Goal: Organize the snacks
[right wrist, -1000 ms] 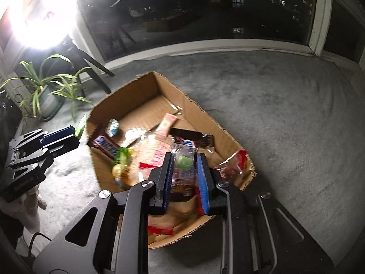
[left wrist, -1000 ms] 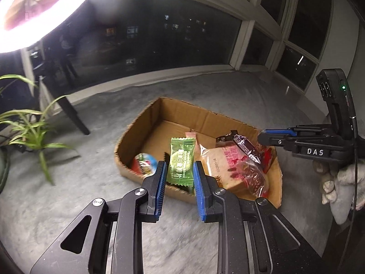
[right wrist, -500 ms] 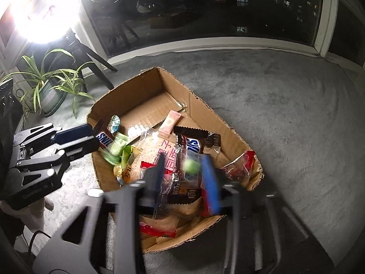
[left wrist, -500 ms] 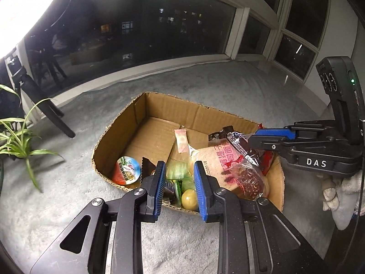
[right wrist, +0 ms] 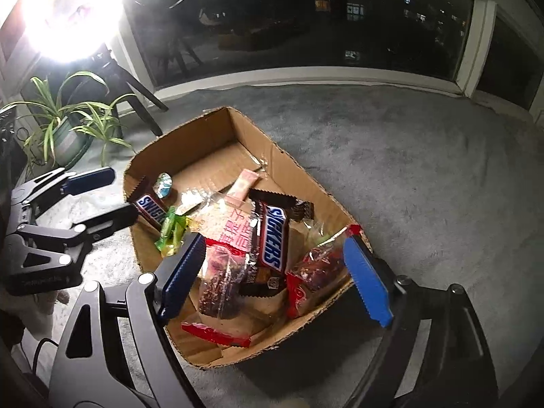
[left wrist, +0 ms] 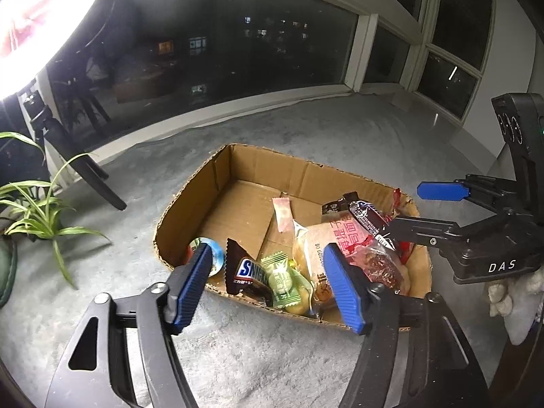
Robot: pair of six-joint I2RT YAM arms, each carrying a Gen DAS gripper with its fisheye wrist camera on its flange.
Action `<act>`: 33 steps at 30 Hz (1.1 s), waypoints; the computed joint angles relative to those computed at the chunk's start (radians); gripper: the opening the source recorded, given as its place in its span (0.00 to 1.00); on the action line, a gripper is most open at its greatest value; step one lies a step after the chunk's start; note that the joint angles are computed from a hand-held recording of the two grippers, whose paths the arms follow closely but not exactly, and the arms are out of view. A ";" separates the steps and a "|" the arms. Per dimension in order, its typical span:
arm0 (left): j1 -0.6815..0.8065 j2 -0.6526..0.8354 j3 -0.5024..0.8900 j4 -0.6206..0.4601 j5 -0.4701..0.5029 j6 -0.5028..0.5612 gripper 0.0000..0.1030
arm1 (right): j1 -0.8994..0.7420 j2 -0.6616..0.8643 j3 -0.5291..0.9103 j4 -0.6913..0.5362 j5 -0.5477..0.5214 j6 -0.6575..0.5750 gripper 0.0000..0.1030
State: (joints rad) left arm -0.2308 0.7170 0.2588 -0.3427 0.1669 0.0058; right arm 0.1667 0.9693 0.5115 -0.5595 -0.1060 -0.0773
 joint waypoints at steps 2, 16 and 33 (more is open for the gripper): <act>0.002 -0.012 0.000 -0.009 0.003 -0.001 0.67 | -0.003 -0.003 0.005 -0.010 0.007 0.018 0.83; 0.001 -0.152 0.021 -0.135 -0.018 0.001 0.67 | 0.064 -0.200 0.034 -0.135 0.062 0.167 0.83; 0.167 -0.421 0.080 -0.407 0.085 0.066 0.67 | 0.428 -0.319 0.148 -0.286 0.338 0.389 0.83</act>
State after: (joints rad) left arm -0.0640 0.2958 0.3386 -0.7496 0.2521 0.0714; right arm 0.5945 0.6499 0.6591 -0.8453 0.2318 0.3117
